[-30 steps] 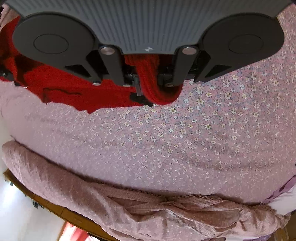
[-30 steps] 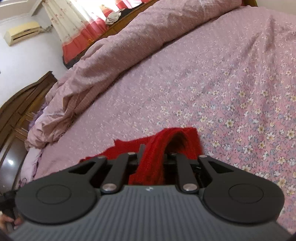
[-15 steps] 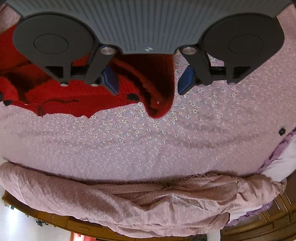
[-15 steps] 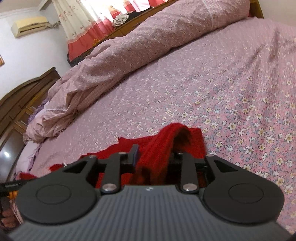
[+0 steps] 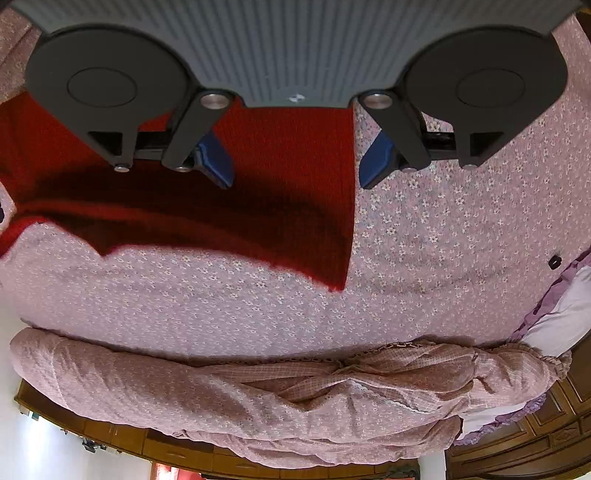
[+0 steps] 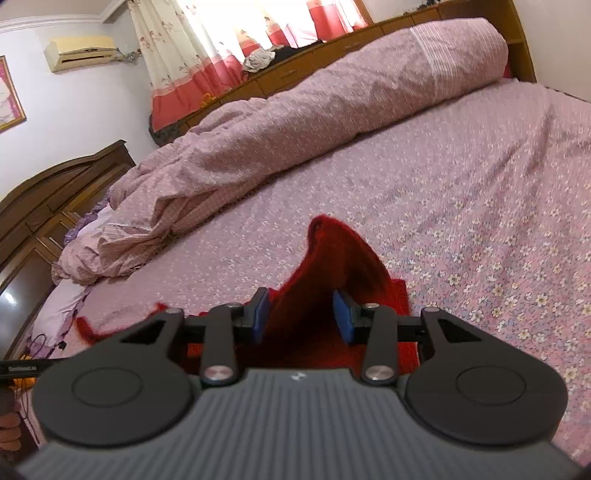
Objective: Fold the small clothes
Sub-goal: 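Lower the hem onto the collar edge and open both tools, then move the right tool to the end of the folded red cardigan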
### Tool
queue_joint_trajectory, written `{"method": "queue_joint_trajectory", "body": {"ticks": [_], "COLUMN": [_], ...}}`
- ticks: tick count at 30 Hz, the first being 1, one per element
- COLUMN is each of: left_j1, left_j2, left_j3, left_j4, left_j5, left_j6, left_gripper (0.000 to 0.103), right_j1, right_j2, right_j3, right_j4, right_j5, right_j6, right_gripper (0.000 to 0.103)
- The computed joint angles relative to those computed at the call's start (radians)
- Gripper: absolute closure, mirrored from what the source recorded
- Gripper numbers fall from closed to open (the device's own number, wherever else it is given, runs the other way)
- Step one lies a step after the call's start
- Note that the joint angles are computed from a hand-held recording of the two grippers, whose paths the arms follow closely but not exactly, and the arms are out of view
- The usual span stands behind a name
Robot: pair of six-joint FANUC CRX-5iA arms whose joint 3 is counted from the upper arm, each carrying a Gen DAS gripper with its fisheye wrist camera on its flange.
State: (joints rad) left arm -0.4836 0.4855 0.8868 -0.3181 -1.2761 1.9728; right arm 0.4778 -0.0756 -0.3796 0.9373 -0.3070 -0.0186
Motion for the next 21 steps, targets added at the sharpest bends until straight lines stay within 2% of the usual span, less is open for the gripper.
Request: {"method": "queue_joint_trajectory", "body": {"ticks": [9,16,21], "left_j1": [-0.017,-0.02,-0.017], "left_j2": [-0.033,-0.032,-0.042], "left_j3": [-0.037,-0.049,-0.086], "left_j4": [-0.008,0.001,-0.003], "left_j5": [0.004,-0.005,0.003], "left_j6": [0.004,-0.005,-0.006], "left_gripper": [0.022,0.022,0.021], "right_j1": [0.023,0.062,0.07], "right_j2": [-0.041,-0.05,-0.057], "right_j3": [-0.029,-0.033,-0.053], "right_j4": [0.053,0.023,0.045], "right_j5": [-0.008,-0.077,-0.127], "right_j6": [-0.014,0.036,0.015], "right_gripper": [0.061,0.061,0.061]}}
